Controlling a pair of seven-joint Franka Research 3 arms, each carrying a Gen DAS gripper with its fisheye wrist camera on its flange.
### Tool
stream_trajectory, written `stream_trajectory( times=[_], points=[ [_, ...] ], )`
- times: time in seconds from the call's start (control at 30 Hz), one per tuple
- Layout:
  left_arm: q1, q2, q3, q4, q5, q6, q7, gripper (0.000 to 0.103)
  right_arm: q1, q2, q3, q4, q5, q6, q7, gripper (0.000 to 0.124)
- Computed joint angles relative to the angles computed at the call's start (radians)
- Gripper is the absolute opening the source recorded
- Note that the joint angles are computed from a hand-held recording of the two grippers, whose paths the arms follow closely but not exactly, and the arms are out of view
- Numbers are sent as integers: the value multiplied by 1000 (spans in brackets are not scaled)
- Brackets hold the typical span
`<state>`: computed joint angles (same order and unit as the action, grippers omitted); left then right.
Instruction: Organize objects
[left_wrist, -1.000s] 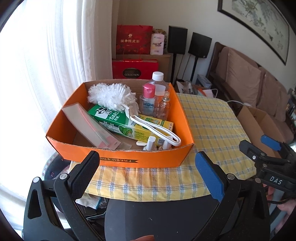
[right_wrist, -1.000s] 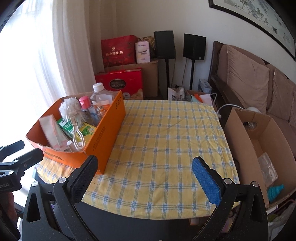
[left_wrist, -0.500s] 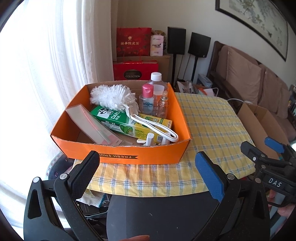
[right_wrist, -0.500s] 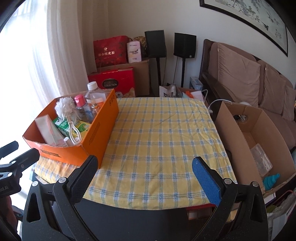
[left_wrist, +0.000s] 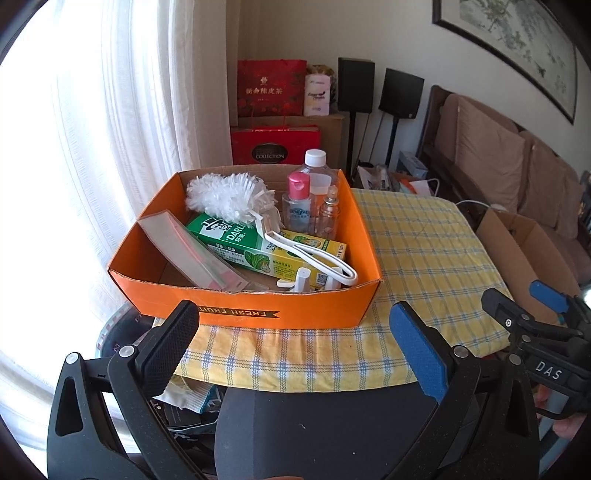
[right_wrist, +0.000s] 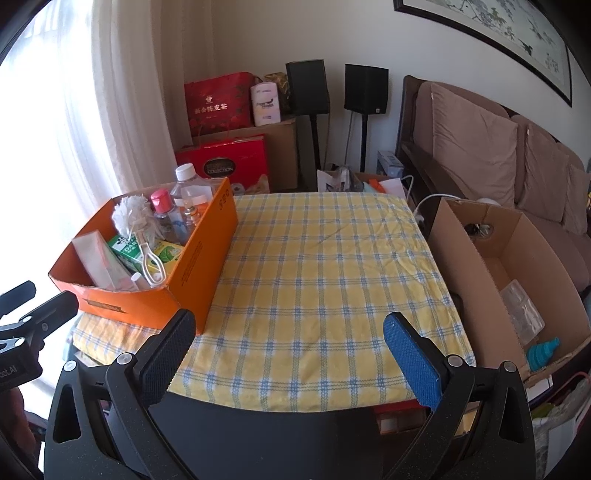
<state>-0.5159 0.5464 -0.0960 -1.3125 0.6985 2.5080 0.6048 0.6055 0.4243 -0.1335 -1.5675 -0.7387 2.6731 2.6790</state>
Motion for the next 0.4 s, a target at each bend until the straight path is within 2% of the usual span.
stream_trajectory(
  times=[0.4],
  points=[
    [-5, 7, 2, 10, 6, -17, -6, 103, -1, -8, 1, -8, -9, 4, 6, 102]
  ],
)
